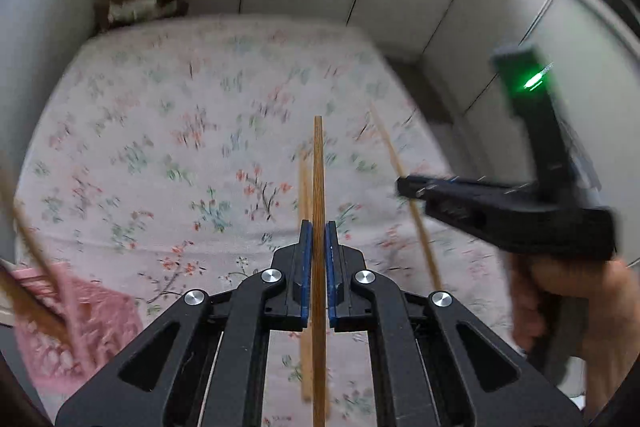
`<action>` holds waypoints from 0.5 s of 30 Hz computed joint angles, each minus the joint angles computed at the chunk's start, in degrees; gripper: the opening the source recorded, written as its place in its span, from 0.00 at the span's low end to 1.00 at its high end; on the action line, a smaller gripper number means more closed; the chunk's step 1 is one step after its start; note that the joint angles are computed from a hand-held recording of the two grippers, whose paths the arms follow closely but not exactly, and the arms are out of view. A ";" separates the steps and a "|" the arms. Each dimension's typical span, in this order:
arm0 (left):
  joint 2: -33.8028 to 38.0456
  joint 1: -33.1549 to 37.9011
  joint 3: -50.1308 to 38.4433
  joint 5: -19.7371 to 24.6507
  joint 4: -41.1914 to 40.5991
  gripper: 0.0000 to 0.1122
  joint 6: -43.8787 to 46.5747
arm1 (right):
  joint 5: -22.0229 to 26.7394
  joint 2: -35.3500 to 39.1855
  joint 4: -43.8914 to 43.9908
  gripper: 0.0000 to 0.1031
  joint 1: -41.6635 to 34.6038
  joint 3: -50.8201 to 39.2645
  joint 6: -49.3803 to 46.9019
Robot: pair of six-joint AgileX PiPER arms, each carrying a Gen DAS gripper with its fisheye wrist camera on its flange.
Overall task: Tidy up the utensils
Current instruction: 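Carry both bamboo chopsticks over the pink cup and insert them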
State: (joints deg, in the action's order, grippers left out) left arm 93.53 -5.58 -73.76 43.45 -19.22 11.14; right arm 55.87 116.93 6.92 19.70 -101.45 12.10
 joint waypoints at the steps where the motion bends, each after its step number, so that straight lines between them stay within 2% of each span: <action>1: -2.51 -0.24 0.58 -0.21 0.01 0.05 0.29 | -0.83 -1.32 0.54 0.07 0.09 1.30 -0.08; 4: -11.12 1.30 2.45 0.86 -4.81 0.05 3.97 | -3.94 -6.50 2.37 0.07 -0.42 6.10 -2.58; 7: -17.00 4.12 3.46 -1.29 -8.00 0.05 7.62 | -7.76 -10.27 3.93 0.07 0.26 9.07 -3.72; 10: -20.01 9.87 4.56 -3.02 -14.01 0.05 13.04 | -12.55 -14.49 4.46 0.07 2.41 11.58 -4.08; 15: -23.05 18.81 5.81 -2.22 -21.77 0.05 20.24 | -20.06 -19.30 3.40 0.07 6.56 13.96 -2.01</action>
